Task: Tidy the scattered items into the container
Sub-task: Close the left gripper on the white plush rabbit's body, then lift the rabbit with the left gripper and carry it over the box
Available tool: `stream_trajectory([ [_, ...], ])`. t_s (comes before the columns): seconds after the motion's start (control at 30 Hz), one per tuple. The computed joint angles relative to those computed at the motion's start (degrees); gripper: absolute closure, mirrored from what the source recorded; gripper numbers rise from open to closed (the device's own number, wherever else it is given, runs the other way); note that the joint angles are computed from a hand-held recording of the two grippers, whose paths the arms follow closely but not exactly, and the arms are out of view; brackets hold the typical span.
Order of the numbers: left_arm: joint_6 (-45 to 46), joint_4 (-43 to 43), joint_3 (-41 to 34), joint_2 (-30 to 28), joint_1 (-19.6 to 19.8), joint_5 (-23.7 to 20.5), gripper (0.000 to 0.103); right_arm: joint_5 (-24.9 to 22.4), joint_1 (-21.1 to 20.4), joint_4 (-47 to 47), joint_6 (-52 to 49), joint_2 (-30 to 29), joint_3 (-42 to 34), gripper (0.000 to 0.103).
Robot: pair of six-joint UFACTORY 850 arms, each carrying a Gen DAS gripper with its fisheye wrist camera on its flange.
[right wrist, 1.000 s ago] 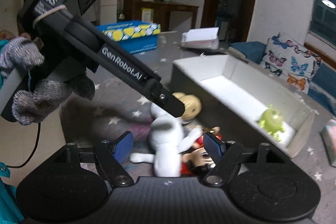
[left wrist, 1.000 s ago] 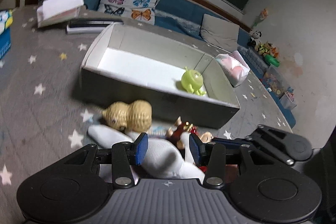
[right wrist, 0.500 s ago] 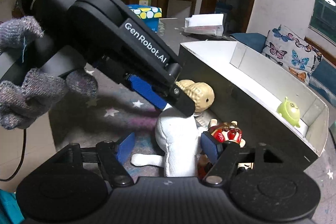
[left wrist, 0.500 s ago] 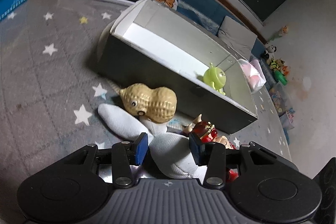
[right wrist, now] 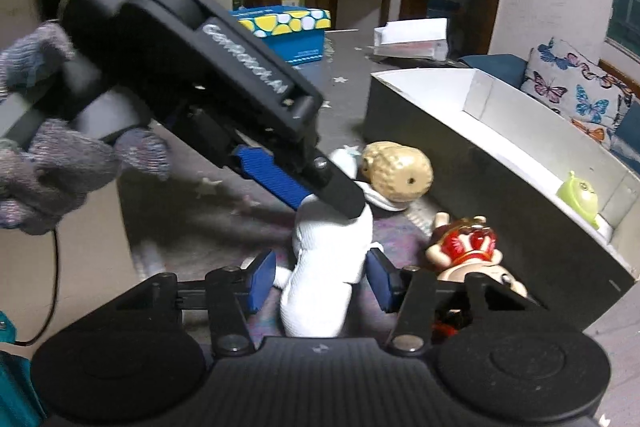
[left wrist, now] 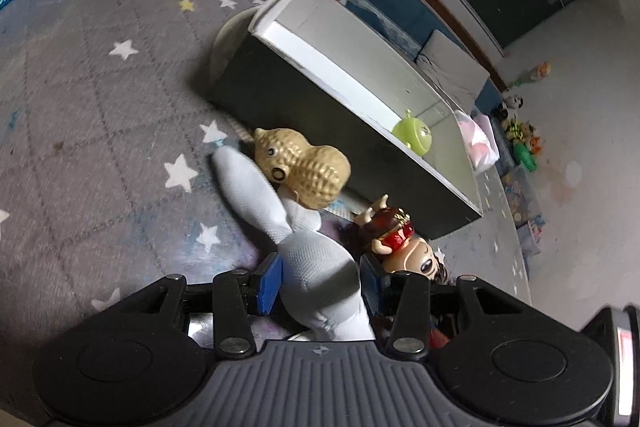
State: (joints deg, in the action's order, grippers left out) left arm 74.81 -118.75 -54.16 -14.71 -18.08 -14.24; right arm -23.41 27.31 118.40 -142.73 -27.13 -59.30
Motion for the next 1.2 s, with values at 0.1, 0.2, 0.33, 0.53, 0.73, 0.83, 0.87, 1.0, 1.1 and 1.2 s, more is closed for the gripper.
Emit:
stream_trajectory([
  [0.1,-2.2,1.3,-0.1,-0.5,0.5,-0.9,0.057,-1.0,-0.2,-1.5,0.7,0.5,0.7,0.055],
  [0.2,-6.5,5.1,-0.7,-1.7,0.9,-2.8,0.056,-0.1,0.0,-0.6,0.2,0.6,0.8,0.056],
  [0.33,-4.7,3.1,-0.4,-1.7,0.9,-3.2,0.058,0.0,-0.2,-1.4,2.3,0.7,0.9,0.059],
  [0.53,-1.8,2.3,0.5,0.0,-0.1,-1.2,0.061,-0.8,-0.1,-1.0,1.6,1.4,2.0,0.063],
  [0.73,9.6,-7.7,2.3,3.7,-1.3,0.1,0.062,-2.6,-0.3,2.6,-4.0,4.2,4.2,0.064],
  [0.83,14.8,-12.4,2.2,5.1,-1.7,0.3,0.062,-3.4,-0.5,5.6,-7.7,5.7,4.9,0.064],
  [0.87,17.4,-14.7,2.0,5.4,-1.8,0.3,0.062,-3.6,-0.5,7.1,-9.4,6.1,5.0,0.065],
  [1.0,25.8,-22.3,-0.5,4.9,-2.1,0.1,0.062,-3.8,-0.5,14.2,-16.8,7.1,4.6,0.065],
  [1.1,32.0,-27.5,-3.3,3.8,-2.1,-0.2,0.062,-3.5,-0.7,19.2,-22.3,7.0,3.0,0.065],
  [1.2,36.9,-31.9,-6.7,1.9,-1.9,-0.7,0.062,-3.0,-1.0,23.4,-27.1,6.1,0.5,0.065],
])
